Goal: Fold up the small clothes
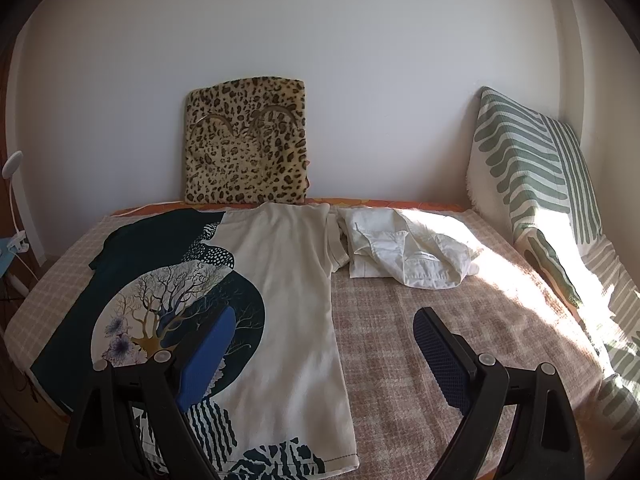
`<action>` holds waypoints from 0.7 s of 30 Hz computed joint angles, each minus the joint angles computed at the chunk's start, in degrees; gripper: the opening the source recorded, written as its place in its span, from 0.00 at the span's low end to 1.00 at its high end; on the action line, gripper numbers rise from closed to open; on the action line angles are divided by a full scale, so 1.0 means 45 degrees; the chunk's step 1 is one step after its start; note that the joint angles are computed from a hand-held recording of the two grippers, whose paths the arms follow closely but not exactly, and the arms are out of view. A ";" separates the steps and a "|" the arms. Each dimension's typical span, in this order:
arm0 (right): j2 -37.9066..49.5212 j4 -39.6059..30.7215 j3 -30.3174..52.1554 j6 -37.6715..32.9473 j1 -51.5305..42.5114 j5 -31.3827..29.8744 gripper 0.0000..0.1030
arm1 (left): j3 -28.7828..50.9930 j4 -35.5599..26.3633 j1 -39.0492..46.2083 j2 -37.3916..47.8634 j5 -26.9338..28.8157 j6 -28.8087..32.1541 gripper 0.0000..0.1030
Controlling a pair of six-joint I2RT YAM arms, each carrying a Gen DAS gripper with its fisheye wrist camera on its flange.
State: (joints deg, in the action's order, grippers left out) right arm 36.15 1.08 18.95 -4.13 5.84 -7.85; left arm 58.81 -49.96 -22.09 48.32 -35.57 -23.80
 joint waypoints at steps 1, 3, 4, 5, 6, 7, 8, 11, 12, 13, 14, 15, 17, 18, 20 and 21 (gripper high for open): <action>-0.0018 0.0009 -0.0012 0.0005 0.0040 0.0056 0.90 | -0.0006 0.0021 0.0011 0.0003 0.0031 0.0006 1.00; -0.0008 -0.0017 0.0005 0.0010 0.0019 0.0001 0.90 | 0.0021 0.0023 -0.0011 0.0031 0.0018 0.0001 1.00; -0.0012 -0.0017 0.0003 0.0021 0.0037 0.0020 0.90 | 0.0040 0.0031 -0.0039 0.0055 -0.0008 -0.0003 1.00; -0.0012 -0.0017 0.0003 0.0021 0.0037 0.0020 0.90 | 0.0045 0.0041 -0.0073 0.0064 -0.0039 -0.0012 1.00; -0.0007 -0.0002 0.0004 0.0018 0.0034 0.0012 0.90 | 0.0039 0.0053 -0.0097 0.0066 -0.0068 -0.0033 1.00; 0.0004 0.0030 -0.0003 0.0025 0.0033 0.0014 0.90 | 0.0024 0.0070 -0.0114 0.0066 -0.0087 -0.0047 1.00; 0.0004 0.0059 -0.0017 0.0032 0.0034 0.0027 0.90 | 0.0028 0.0065 -0.0117 0.0073 -0.0092 -0.0042 1.00; -0.0063 0.0037 -0.0015 0.0069 0.0014 0.0024 0.90 | 0.0025 0.0061 -0.0095 0.0056 -0.0061 -0.0020 1.00; -0.0056 0.0026 -0.0001 0.0067 0.0014 0.0017 0.90 | 0.0026 0.0063 -0.0092 0.0062 -0.0052 -0.0013 1.00; -0.0055 0.0011 0.0011 0.0063 0.0024 0.0035 0.90 | 0.0009 0.0065 -0.0102 0.0042 -0.0060 -0.0019 1.00; -0.0049 0.0006 0.0023 0.0060 0.0023 0.0027 0.90 | 0.0004 0.0069 -0.0111 0.0041 -0.0074 -0.0029 1.00; -0.0041 -0.0004 0.0035 0.0051 0.0025 0.0031 0.90 | 0.0008 0.0072 -0.0113 0.0046 -0.0076 -0.0026 1.00; -0.0056 -0.0002 0.0037 0.0052 0.0017 0.0039 0.90 | 0.0017 0.0072 -0.0100 0.0052 -0.0059 -0.0013 1.00; -0.0113 -0.0052 0.0050 0.0059 0.0004 0.0029 0.90 | 0.0020 0.0067 -0.0101 0.0054 -0.0044 -0.0015 1.00; -0.0134 -0.0090 0.0074 0.0073 0.0006 0.0040 0.90 | 0.0014 0.0070 -0.0119 0.0043 -0.0064 -0.0016 1.00; -0.0142 -0.0091 0.0071 0.0072 -0.0005 0.0023 0.90 | 0.0018 0.0068 -0.0116 0.0049 -0.0061 -0.0016 1.00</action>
